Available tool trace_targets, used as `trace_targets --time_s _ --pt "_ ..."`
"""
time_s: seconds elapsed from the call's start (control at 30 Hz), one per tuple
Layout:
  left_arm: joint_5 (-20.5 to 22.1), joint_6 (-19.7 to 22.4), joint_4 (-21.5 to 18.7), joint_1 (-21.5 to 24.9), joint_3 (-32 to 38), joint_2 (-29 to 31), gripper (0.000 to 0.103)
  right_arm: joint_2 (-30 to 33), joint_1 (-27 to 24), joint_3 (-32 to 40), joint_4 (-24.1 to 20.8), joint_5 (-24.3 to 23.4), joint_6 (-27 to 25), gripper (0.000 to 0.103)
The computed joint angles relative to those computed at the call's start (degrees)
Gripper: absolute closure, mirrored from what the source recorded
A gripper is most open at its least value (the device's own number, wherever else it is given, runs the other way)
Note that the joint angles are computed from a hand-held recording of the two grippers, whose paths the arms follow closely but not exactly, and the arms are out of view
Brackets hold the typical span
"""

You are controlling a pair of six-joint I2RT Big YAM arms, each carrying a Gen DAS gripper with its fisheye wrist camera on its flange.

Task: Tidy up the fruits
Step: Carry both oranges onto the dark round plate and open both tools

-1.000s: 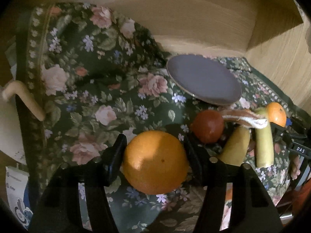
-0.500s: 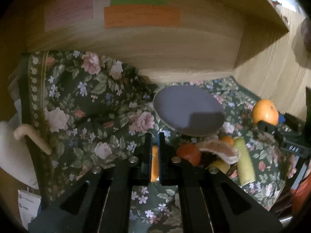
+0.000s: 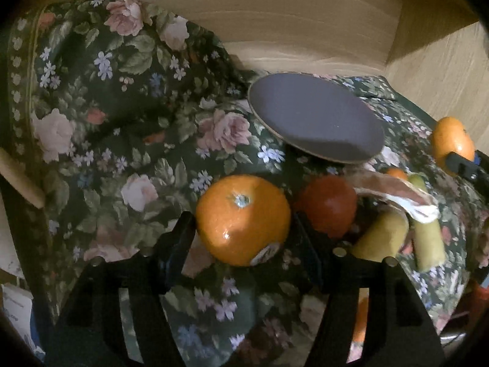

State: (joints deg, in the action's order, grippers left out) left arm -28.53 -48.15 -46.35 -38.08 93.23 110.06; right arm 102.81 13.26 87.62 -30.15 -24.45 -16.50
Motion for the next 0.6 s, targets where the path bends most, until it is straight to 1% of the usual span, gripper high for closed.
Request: trace_targets --time_s 0.1,0.23,0.37,0.6 --pt "-0.53 0.5 1.99 0.24 -0.95 -0.41 0.039 0.36 -0.06 0.83 -0.7 0.08 -0.39 0.037" --pt "-1.39 0.39 0.82 0.25 0.0 -0.36 0.04 1.11 -0.08 2.39 -1.21 0.01 -0.72 0.037" --pt "-3.22 0.66 1.74 0.05 0.12 -1.53 0.04 1.91 0.0 4.29 -1.01 -0.13 -0.48 0.037" --pt "-6.79 3.76 3.71 -0.07 2.27 -2.63 0.04 3.98 0.6 8.99 -1.33 -0.25 0.26 0.037"
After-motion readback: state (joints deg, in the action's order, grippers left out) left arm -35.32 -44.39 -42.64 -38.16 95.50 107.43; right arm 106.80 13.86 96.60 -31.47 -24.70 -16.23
